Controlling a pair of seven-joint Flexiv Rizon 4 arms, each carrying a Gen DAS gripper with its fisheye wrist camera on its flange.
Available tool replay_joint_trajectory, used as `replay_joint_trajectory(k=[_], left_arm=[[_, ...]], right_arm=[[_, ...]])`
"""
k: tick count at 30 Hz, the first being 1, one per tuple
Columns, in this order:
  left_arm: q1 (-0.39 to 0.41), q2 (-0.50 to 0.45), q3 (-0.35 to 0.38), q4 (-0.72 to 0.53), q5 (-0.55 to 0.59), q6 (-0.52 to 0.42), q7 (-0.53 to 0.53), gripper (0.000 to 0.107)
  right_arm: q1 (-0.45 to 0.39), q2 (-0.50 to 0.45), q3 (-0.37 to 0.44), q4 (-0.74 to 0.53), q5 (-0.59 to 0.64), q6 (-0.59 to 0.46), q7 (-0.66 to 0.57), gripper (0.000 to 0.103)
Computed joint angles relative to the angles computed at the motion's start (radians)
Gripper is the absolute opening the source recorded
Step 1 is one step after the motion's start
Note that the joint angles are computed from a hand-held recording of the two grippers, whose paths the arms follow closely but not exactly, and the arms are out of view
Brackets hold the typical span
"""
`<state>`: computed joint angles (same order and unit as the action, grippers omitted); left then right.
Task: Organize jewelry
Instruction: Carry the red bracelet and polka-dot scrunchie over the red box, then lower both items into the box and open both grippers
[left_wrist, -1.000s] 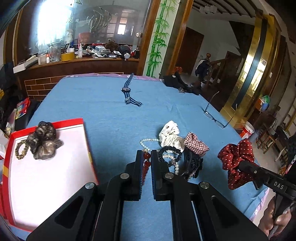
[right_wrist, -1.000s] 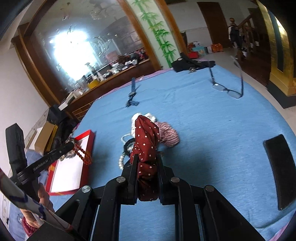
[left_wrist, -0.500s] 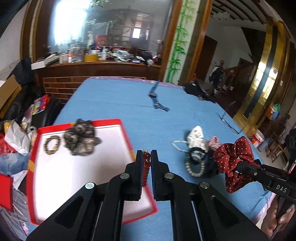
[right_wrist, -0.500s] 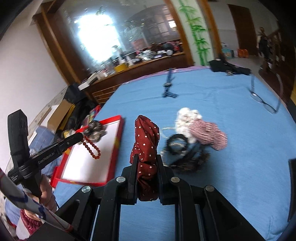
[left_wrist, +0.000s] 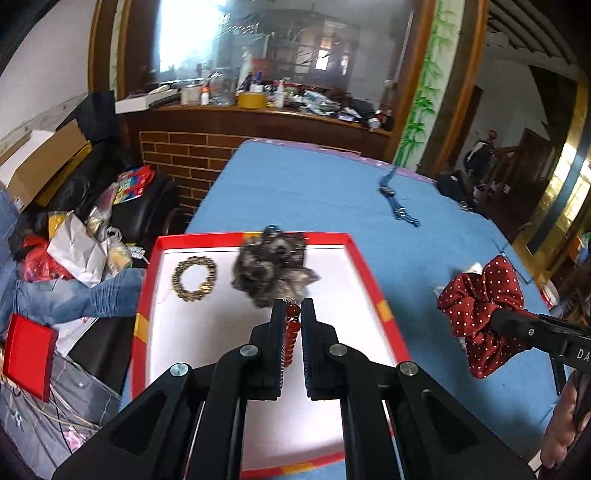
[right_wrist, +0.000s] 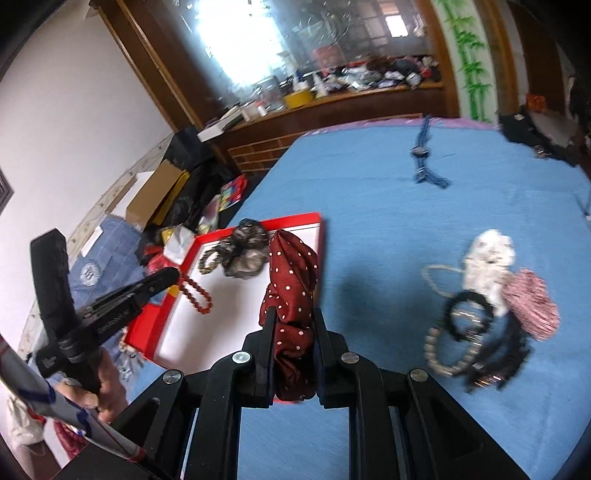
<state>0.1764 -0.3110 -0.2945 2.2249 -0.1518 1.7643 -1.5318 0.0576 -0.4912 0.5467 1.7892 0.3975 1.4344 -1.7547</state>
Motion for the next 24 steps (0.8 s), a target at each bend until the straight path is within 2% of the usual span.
replay_joint_trajectory(k=[3, 11, 15, 24], left_arm=[[0.021, -0.026, -0.002, -0.026, -0.009, -0.019, 0.008, 0.007], [0.007, -0.104, 0.039, -0.105, -0.047, -0.063, 0.051, 0.007], [0.018, -0.133, 0.035, -0.130, -0.064, -0.072, 0.075, 0.007], [-0.047, -0.179, 0.127, -0.187, -0.092, -0.102, 0.093, 0.007]], right_arm=[[0.054, -0.042, -0.041, -0.060, -0.041, -0.036, 0.043, 0.017], [0.167, -0.163, -0.127, -0.214, -0.145, -0.088, 0.162, 0.017], [0.191, -0.224, -0.140, -0.288, -0.187, -0.102, 0.204, 0.018], [0.243, -0.315, -0.193, -0.406, -0.278, -0.159, 0.301, 0.019]])
